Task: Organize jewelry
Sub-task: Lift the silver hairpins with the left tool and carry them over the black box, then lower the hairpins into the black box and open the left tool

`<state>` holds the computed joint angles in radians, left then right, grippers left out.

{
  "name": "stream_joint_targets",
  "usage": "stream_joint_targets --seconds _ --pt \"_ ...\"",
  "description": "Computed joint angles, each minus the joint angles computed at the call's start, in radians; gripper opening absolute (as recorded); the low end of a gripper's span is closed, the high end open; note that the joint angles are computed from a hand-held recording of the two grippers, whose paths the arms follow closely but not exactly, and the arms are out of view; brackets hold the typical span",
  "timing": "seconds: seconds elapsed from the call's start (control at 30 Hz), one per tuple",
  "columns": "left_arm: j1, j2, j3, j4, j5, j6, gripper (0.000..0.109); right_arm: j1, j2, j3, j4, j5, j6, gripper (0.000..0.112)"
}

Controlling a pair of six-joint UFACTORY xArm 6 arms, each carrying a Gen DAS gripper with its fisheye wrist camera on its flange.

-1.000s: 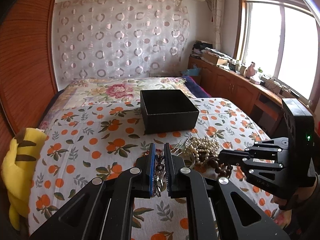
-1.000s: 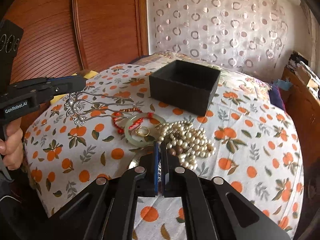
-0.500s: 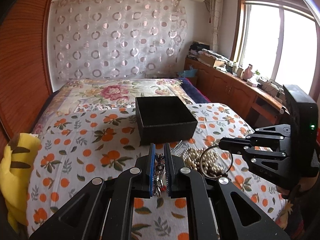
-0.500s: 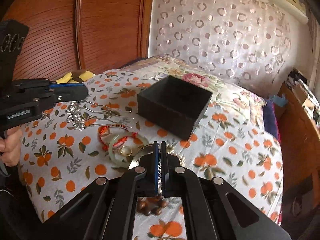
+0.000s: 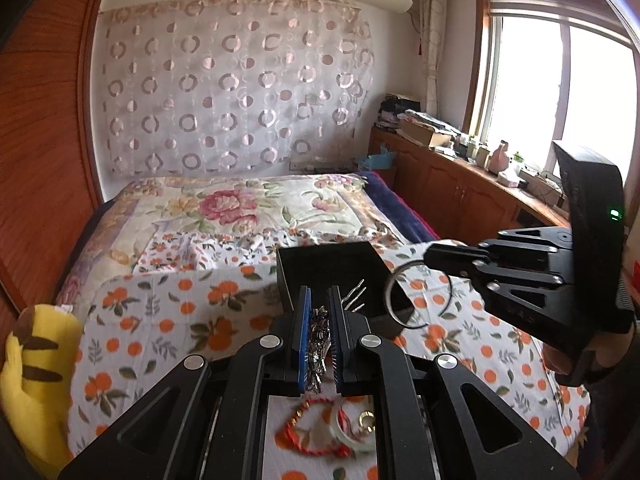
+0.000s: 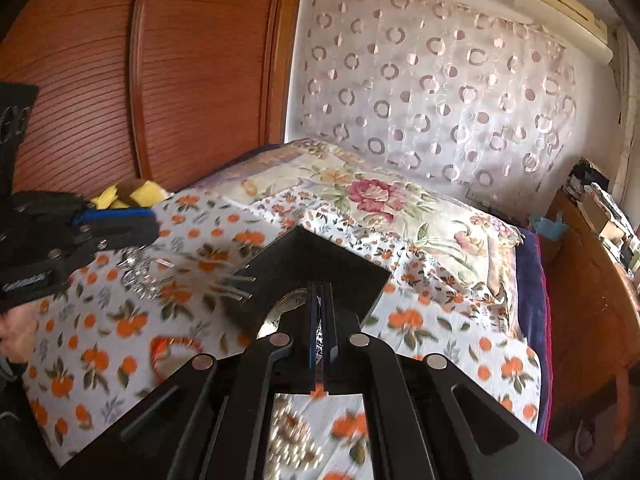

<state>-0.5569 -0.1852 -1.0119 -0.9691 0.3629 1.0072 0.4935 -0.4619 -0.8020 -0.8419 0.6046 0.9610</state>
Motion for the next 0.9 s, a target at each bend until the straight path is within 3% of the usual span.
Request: stream_joint_targets --seconds 0.33,0.67,0.9 --pt "-0.008 0.129 -0.129 0.056 -0.002 -0.065 0.008 -0.136 0.140 -0.003 0.057 -0.211 -0.020 0.003" --pt "-0.022 0.266 -0.260 0.105 0.054 -0.147 0.008 -0.182 0.036 0.093 -0.032 -0.187 0.099 0.015" --pt "-0.037 0.340 -0.328 0.157 0.083 -0.218 0.008 -0.194 -0.051 0.187 -0.028 -0.178 0.125 0.015"
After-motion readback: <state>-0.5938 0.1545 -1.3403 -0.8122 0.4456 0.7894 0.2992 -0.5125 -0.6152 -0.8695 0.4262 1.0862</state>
